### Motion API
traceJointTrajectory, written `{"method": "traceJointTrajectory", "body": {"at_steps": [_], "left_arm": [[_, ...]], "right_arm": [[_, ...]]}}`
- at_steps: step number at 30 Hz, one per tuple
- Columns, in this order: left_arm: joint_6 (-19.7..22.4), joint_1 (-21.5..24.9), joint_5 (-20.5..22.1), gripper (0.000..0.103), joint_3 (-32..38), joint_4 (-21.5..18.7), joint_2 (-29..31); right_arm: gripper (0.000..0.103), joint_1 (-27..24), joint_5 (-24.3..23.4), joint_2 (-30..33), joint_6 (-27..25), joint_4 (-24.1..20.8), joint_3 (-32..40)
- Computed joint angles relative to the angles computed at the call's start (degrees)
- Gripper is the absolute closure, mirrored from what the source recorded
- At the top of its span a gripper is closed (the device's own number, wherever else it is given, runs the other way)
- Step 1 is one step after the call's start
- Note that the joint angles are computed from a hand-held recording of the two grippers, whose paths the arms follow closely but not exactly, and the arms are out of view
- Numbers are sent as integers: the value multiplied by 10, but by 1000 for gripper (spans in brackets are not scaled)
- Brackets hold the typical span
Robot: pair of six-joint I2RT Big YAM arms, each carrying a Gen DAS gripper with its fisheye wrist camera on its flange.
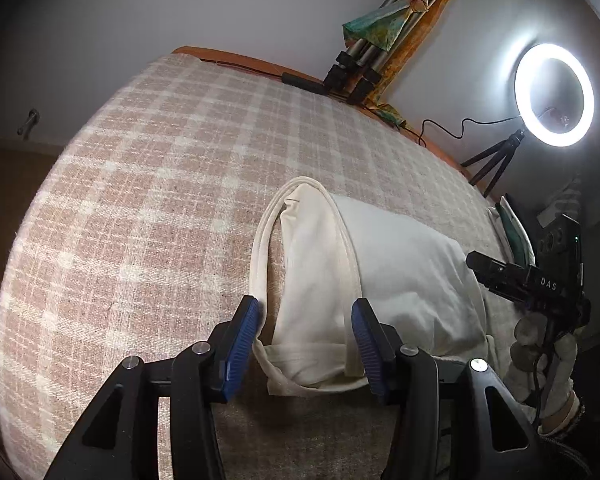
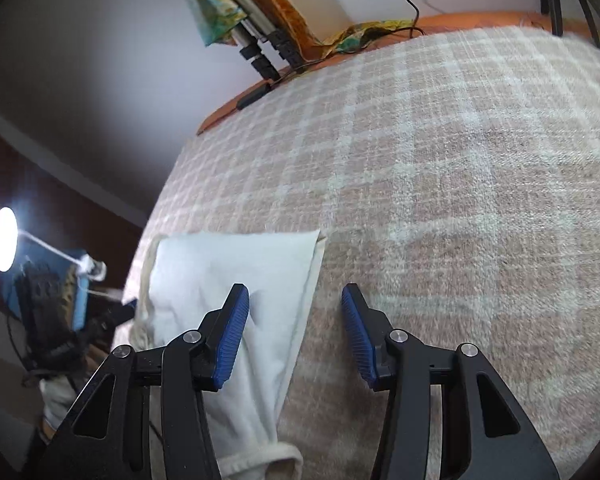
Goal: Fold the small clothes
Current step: 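Position both open tools at opposite edges of the folded camisole bundle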
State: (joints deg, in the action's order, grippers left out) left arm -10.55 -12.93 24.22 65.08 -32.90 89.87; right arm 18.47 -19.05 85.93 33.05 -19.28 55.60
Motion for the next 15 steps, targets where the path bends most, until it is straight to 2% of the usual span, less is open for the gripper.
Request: {"method": "traceJointTrajectory", "body": {"at_steps": [1,4,5,6,8,10,13,15], "left_arm": [[-1,-4,-15,67,2,-2,1],[18,-18,-64,76,1,-8,3],[29,-23,-81,77,-5,-3,-1],[39,-27,-96,79,-11,1,-5],[62,-35,-129,87,-27,12,-16],[76,-37,-150,90,-47,21,-29],[93,-34,-149,90,-71,28,-48],[93,-25,-133,90,-79,29,-59]], "right_arm": [[56,-2,-4,4,6,8,1],[56,-4,-9,16,17,23,8],[61,-3,-14,20,19,27,10],[79,-3,-21,25,20,31,14],[95,-2,-30,36,18,30,21],[96,1,-15,39,11,24,27],[97,8,33,41,-7,-4,40],[97,10,44,40,-10,-7,42]]}}
